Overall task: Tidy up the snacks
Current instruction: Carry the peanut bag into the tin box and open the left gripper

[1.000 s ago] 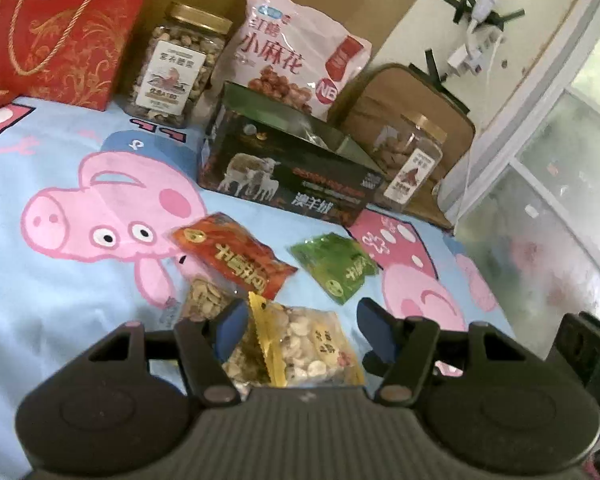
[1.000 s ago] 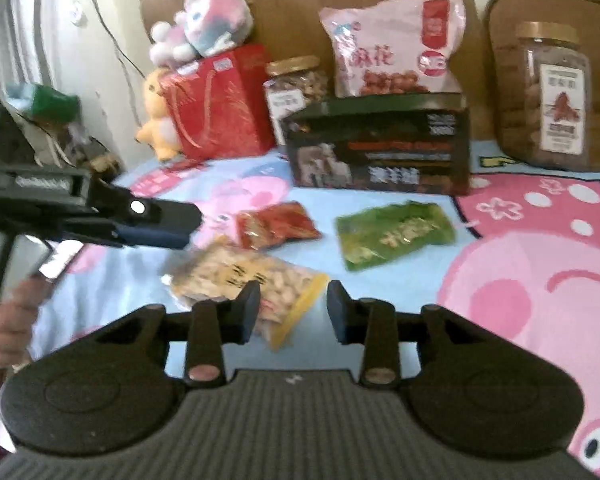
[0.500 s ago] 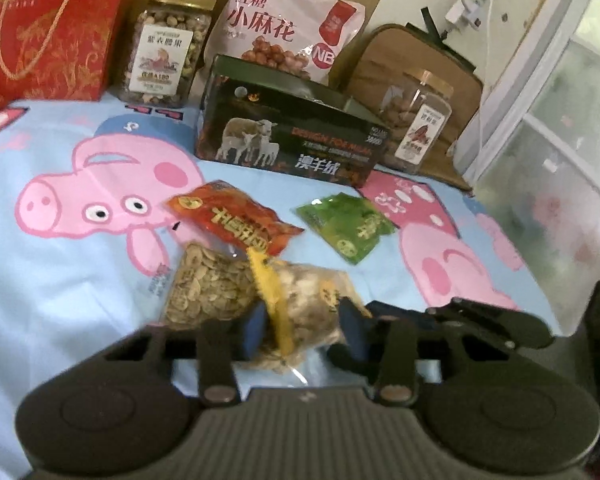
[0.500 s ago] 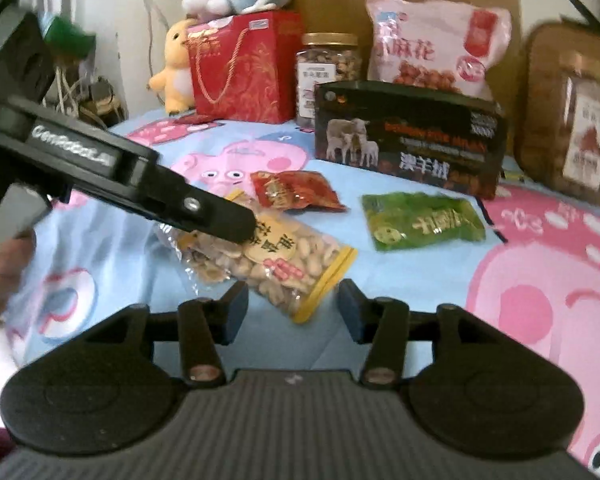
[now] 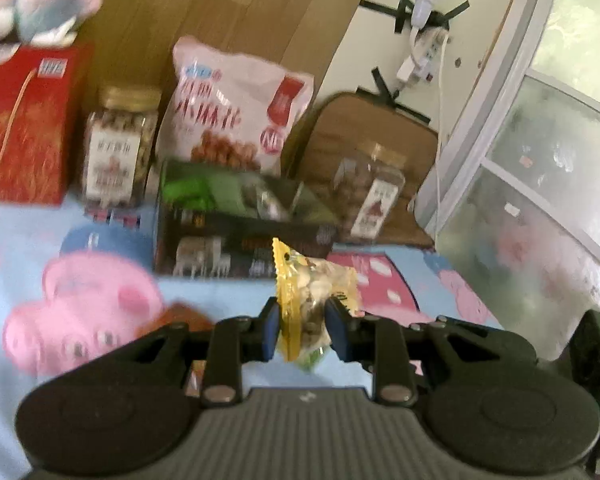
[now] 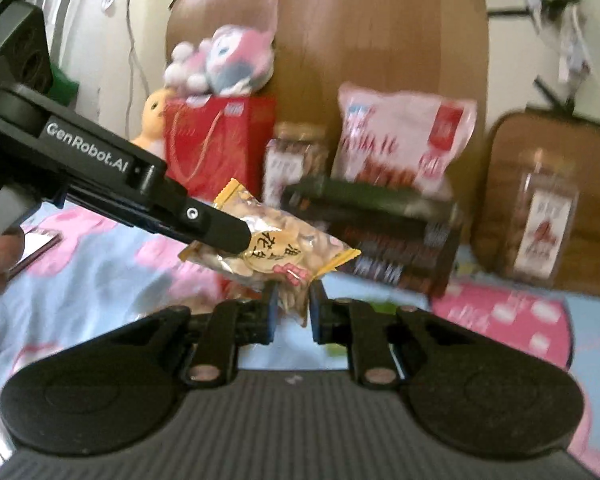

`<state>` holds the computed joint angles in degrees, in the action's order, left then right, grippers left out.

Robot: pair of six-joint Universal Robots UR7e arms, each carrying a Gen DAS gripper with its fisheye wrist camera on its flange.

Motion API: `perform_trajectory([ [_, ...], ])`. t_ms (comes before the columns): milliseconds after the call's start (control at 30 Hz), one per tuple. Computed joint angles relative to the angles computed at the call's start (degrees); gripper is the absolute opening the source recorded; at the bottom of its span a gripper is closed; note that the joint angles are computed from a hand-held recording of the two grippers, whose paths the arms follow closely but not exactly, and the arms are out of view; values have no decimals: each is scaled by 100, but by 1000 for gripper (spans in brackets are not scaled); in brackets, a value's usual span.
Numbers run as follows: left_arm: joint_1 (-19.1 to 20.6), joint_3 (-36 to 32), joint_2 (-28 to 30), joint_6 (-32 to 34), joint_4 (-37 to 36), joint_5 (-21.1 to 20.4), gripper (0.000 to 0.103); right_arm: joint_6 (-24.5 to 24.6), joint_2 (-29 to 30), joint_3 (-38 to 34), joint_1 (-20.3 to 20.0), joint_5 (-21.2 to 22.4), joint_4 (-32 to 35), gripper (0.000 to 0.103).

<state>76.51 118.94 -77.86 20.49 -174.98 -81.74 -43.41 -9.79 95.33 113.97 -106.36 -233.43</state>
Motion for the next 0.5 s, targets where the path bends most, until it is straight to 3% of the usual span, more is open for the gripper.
perform_trajectory([
  [400,122,-1836,1381,76,130,226,26,-15,387,-1897,-192,-74,1016,19],
  [500,127,-2187,1747,205,-142,671,32,-1,573,-2421,-235,-109,1371,20],
])
